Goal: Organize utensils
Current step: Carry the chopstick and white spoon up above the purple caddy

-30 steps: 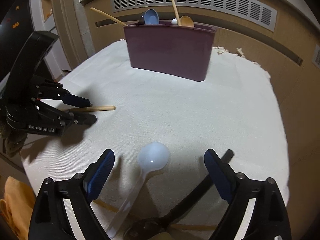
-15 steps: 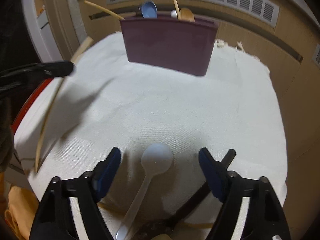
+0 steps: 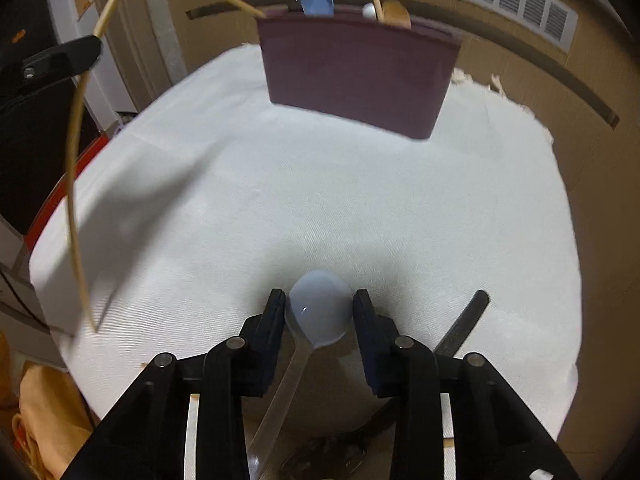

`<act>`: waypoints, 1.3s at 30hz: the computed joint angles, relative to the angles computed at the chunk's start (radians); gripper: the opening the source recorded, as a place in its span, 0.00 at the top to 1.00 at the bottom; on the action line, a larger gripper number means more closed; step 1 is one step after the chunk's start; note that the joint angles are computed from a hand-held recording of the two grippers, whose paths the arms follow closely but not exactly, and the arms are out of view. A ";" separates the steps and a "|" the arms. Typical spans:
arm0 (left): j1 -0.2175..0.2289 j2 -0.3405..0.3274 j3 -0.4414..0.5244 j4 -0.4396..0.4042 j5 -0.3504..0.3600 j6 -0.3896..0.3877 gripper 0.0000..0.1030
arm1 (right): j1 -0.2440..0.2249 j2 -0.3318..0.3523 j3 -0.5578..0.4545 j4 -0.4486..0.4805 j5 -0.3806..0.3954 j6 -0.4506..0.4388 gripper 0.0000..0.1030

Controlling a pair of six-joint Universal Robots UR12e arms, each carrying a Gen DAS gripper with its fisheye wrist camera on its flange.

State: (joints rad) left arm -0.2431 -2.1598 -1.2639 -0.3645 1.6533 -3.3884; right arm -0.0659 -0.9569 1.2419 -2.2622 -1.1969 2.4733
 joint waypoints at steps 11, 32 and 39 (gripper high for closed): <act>-0.024 0.024 -0.002 0.056 0.044 0.035 0.93 | -0.035 -0.076 0.097 -0.280 0.129 0.007 0.68; -0.007 -0.184 0.507 0.146 0.111 0.184 0.93 | -0.020 0.150 -0.404 -0.825 0.172 0.423 0.68; 0.029 -0.280 0.658 0.039 0.060 0.126 0.93 | -0.006 0.287 -0.606 -0.728 0.176 0.459 0.68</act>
State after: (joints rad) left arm -0.2141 -2.4401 -0.6055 -0.3253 1.7136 -3.2625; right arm -0.0718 -0.6698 0.6356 -2.9901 -1.0204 2.9322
